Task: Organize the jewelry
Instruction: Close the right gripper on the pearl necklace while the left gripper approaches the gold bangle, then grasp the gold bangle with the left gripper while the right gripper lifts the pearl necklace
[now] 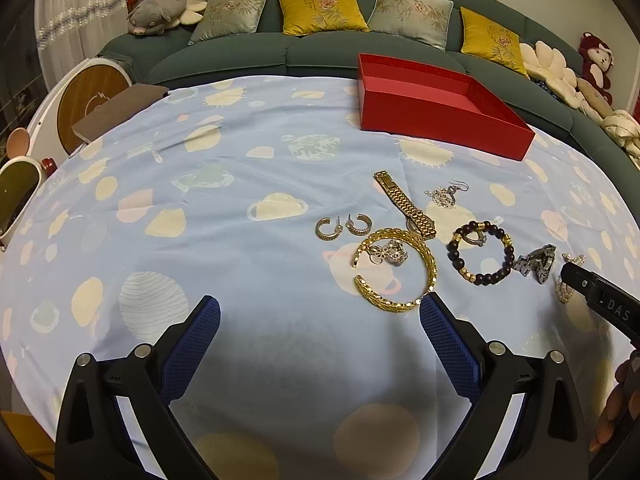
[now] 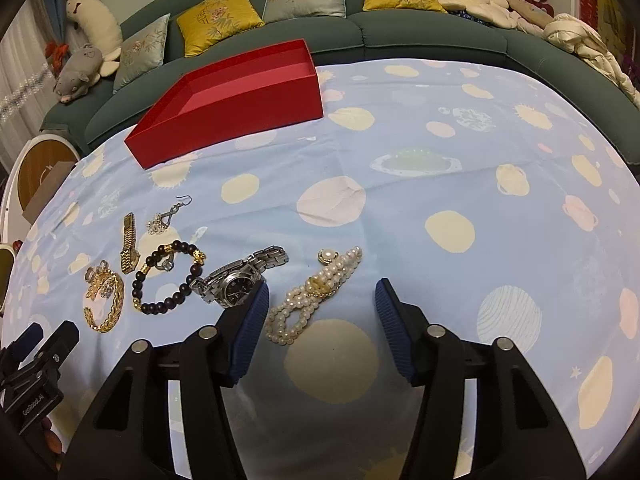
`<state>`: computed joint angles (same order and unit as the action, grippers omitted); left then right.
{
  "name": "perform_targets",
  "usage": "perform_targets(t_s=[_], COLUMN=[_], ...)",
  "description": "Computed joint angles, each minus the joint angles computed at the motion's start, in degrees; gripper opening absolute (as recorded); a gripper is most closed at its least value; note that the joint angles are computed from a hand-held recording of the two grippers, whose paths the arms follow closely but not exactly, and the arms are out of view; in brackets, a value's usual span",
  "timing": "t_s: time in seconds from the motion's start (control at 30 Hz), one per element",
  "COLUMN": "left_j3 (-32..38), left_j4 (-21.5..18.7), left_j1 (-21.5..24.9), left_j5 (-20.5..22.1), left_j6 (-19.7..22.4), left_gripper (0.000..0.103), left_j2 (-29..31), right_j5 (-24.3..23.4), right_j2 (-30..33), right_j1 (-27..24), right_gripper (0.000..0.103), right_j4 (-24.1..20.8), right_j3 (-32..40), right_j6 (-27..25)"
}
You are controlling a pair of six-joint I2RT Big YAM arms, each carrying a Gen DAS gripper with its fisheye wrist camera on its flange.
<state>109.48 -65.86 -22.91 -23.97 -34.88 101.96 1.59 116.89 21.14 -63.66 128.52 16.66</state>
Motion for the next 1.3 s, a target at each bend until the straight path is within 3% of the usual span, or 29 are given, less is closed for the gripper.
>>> perform_targets(t_s=[0.13, 0.23, 0.3, 0.47, 0.77, 0.9, 1.1, 1.17, 1.3], left_j3=[0.1, 0.1, 0.0, 0.3, 1.5, 3.2, 6.9, 8.3, 7.6], left_j4=[0.3, 0.7, 0.9, 1.1, 1.7, 0.9, -1.3, -2.7, -1.1], left_j1=[0.1, 0.2, 0.2, 0.0, 0.1, -0.3, -0.2, -0.3, -0.7], left_j5=[1.2, 1.7, 2.1, 2.3, 2.7, 1.2, 2.5, 2.2, 1.9], left_j6=[0.5, 0.3, 0.5, 0.7, -0.5, 0.4, 1.7, 1.9, 3.2], left_gripper=[0.097, 0.097, 0.097, 0.097, 0.097, 0.097, 0.097, 0.094, 0.067], left_j2=[0.2, 0.2, 0.2, 0.6, 2.3, 4.2, 6.8, 7.8, 7.2], right_j5=[0.2, 1.6, 2.2, 1.2, -0.8, -1.9, -2.8, -3.0, -3.1], right_j2=[0.2, 0.4, 0.2, -0.7, -3.0, -3.3, -4.1, -4.2, -4.2], right_j1=[0.1, 0.3, 0.3, 0.0, -0.3, -0.6, -0.7, -0.7, -0.8], right_gripper=[0.05, 0.042, 0.03, 0.017, 0.017, 0.017, 0.017, 0.017, 0.017], right_j4=[0.4, 0.9, 1.3, 2.2, 3.7, 3.8, 4.1, 4.2, 4.2], right_j3=[-0.1, 0.0, -0.4, -2.0, -4.6, -4.9, -5.8, -5.9, -5.8], right_j6=[-0.3, -1.0, -1.2, -0.6, -1.0, -0.8, -1.1, -1.1, -0.8])
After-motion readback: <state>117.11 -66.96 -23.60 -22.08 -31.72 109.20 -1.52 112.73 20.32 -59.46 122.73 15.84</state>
